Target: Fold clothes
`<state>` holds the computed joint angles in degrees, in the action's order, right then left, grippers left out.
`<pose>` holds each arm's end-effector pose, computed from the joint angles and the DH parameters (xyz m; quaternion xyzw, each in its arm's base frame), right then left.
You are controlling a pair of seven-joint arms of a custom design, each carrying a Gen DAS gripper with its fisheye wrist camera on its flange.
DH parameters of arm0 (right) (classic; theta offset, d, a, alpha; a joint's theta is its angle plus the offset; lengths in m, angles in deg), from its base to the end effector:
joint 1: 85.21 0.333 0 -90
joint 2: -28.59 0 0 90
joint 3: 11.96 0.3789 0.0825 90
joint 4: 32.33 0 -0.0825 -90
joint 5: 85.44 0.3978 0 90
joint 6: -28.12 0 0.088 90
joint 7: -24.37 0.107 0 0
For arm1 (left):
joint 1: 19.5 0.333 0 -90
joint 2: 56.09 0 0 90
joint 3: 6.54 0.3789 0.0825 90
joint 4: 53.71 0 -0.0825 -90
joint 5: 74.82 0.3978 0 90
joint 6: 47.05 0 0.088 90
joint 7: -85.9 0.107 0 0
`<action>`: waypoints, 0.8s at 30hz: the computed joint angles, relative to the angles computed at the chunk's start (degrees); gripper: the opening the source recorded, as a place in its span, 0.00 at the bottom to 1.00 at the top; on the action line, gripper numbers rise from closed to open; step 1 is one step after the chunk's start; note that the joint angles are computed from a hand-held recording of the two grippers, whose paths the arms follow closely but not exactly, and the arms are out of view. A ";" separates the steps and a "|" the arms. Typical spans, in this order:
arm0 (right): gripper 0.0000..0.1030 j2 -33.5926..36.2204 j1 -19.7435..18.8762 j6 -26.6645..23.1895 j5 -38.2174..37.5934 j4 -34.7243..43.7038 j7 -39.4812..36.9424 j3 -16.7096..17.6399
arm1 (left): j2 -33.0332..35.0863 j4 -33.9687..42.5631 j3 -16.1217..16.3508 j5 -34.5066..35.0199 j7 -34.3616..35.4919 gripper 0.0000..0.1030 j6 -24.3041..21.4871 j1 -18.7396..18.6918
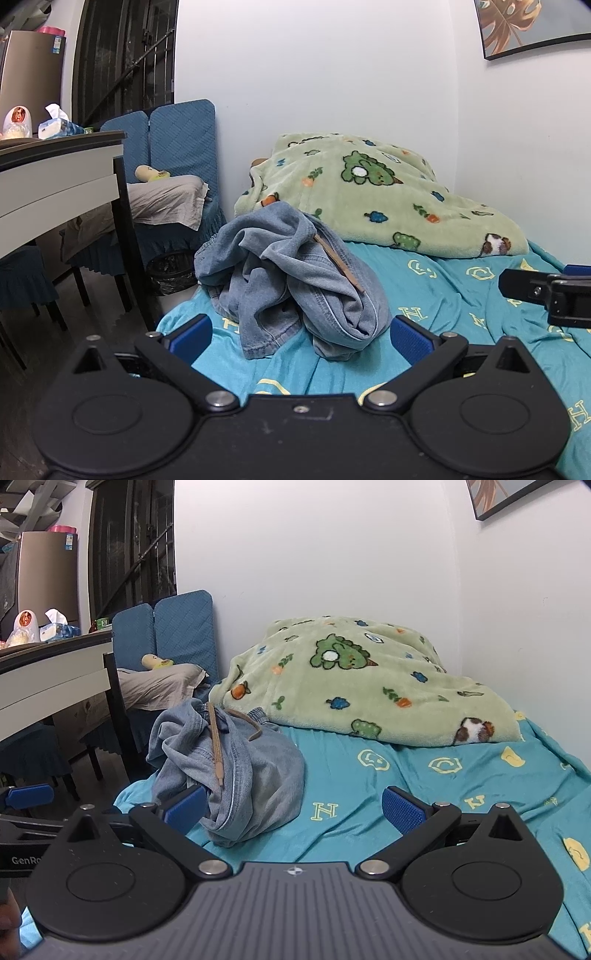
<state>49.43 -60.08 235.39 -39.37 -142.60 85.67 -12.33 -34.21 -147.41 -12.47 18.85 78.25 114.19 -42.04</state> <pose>0.6422 0.1960 0.4891 -0.5678 0.5914 -0.3656 0.4407 0.6221 -0.3794 0.5008 -0.5338 0.6445 -0.4080 0.3650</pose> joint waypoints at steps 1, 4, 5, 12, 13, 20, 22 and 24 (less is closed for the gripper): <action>1.00 -0.05 -0.22 0.08 -0.29 -0.12 0.33 0.17 | 0.03 0.01 -0.02 -0.13 0.17 1.00 0.03 0.01; 1.00 -0.13 -0.31 0.10 -0.45 -0.24 0.60 0.18 | 0.05 0.04 0.02 -0.13 0.38 1.00 -0.11 -0.10; 1.00 -0.13 -0.46 0.14 -0.70 -0.29 0.85 0.30 | 0.08 0.08 0.02 -0.15 0.44 1.00 -0.11 -0.11; 1.00 -0.02 -0.28 0.41 -0.76 -0.40 1.05 0.21 | 0.17 0.19 0.14 -1.03 1.04 1.00 0.24 -0.06; 1.00 -0.01 -0.17 0.24 -0.54 -0.30 0.87 0.08 | 0.17 0.20 0.17 -1.09 1.07 1.00 0.30 -0.07; 1.00 -0.19 -0.45 -0.17 -0.86 -0.36 1.32 0.19 | 0.17 0.12 0.32 -1.55 1.28 1.00 0.28 -0.21; 1.00 -0.21 -0.47 -0.18 -1.01 -0.42 1.49 0.20 | 0.16 0.09 0.34 -1.54 1.31 1.00 0.29 -0.25; 1.00 -0.26 -0.42 -0.18 -1.01 -0.48 1.52 0.12 | 0.16 0.09 0.34 -1.64 1.37 1.00 0.34 -0.23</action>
<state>49.17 -60.50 235.21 -40.38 -143.08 87.19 -12.21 -34.04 -147.33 -12.13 17.21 79.62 114.52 -42.27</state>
